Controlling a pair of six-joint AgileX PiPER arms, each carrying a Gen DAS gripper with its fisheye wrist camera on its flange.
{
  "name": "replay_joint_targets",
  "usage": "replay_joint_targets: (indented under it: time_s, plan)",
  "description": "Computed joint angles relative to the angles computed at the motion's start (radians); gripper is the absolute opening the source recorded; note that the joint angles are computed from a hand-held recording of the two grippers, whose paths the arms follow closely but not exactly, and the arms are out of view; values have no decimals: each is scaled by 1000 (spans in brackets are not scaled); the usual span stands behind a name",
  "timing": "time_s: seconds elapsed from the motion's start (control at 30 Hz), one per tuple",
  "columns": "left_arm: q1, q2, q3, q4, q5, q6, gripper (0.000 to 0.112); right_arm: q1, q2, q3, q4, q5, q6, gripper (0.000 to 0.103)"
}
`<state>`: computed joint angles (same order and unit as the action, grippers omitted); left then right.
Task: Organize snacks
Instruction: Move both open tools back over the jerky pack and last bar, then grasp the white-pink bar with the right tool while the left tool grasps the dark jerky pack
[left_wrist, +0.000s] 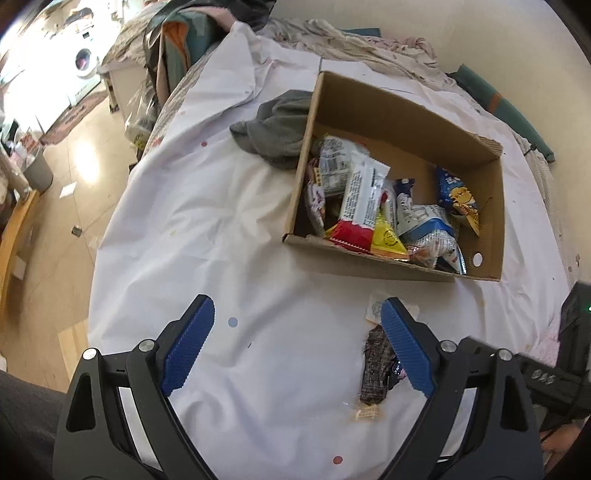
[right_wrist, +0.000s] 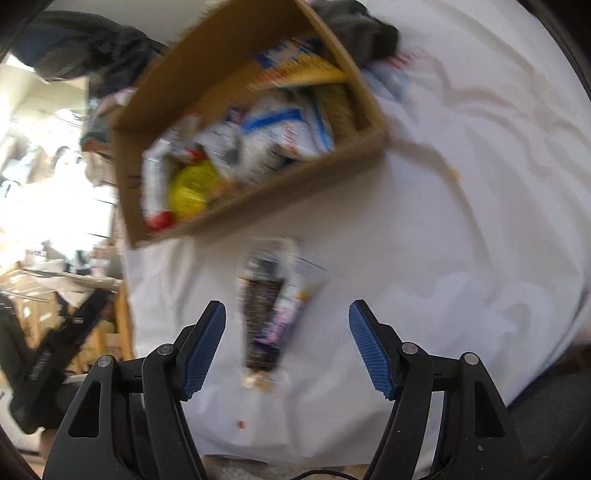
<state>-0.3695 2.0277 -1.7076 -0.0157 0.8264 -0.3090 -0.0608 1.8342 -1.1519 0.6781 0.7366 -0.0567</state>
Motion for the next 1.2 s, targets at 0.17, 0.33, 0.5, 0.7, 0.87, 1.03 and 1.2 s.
replay_joint_targets:
  time_s: [0.17,0.33,0.5,0.7,0.87,1.03,1.2]
  plan:
    - [15,18,-19,-29,30,-9,90,3,82,-34,69,68,-27,65]
    - [14,38,-41,-32,52,-13,90,66,182,-135,5,88,47,52]
    - [-5,74,-78,-38,89,15,90,105,250,-224,-92,93,117,20]
    - [-36,145,-142,-81,169,76,90,71,133,-120,-103,8,75,18]
    - [-88,230,-211,-100,231,133,90,-19,37,-14,-15,-23,-7,18]
    - [-151,312,-289,-84,277,160,90,-84,6,34,22,-16,-60,18]
    - [-196,387,-376,-64,305,155,90,-109,-14,57,36,-6,-98,18]
